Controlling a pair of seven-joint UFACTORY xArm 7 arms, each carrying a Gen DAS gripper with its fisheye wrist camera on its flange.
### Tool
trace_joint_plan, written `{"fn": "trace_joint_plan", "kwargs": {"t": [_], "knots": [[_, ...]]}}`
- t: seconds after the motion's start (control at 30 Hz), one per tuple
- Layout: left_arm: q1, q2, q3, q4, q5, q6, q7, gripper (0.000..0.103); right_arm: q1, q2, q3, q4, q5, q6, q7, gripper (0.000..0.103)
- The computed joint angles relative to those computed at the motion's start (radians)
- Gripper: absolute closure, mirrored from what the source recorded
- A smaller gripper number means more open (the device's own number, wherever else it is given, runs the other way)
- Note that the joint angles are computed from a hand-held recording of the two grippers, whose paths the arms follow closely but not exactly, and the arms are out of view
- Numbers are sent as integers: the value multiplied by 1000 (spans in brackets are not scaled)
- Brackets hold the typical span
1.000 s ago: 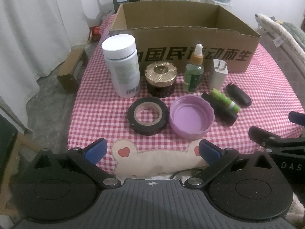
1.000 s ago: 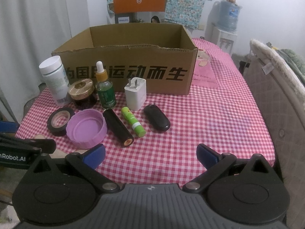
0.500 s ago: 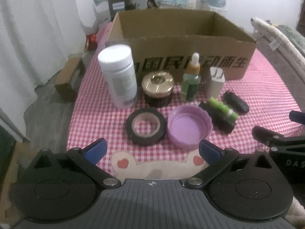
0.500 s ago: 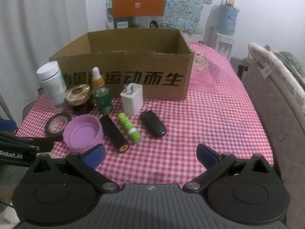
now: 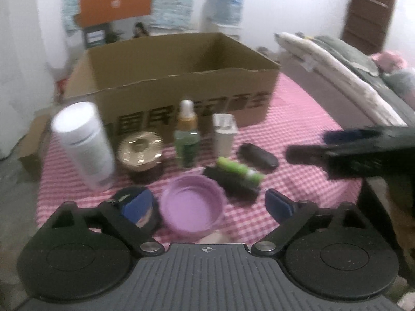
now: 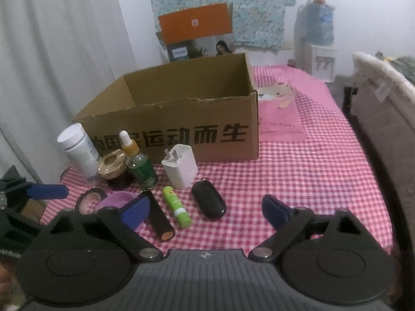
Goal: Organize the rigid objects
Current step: 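Reach the right gripper to the black oval case and close on it, then carry the black case into the cardboard box and open the right gripper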
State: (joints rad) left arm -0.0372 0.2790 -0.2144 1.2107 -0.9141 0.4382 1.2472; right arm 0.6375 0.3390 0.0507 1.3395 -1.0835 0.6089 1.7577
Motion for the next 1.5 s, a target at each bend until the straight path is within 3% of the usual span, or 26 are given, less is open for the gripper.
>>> {"fn": "trace_joint_plan", "kwargs": {"t": [0.1,0.27,0.43,0.57,0.73,0.97,1.23,1.4,1.5], "knots": [[-14,25,-6,33,43,40,-2,23,-38,27,3,24,70,-27,-100,31],[-42,79,-19,91,123,81,-14,42,-92,90,-7,71,213,-117,-312,44],[-58,146,-27,169,212,144,-70,51,-176,160,41,116,427,-196,-574,61],[-70,191,-32,224,275,174,-120,51,-224,194,81,131,572,-225,-729,74],[-78,224,-44,264,328,197,-157,51,-190,160,31,79,647,-255,-769,79],[-106,267,-47,322,401,255,-197,51,-149,70,-44,-90,761,-394,-693,82],[-140,298,-51,345,458,209,-240,51,-193,55,-15,-191,937,-576,-728,84],[-157,292,-52,326,486,151,-289,61,-283,47,95,-246,1047,-667,-808,85],[-135,278,-67,314,475,159,-289,64,-208,31,27,-258,1078,-670,-810,86]]}}
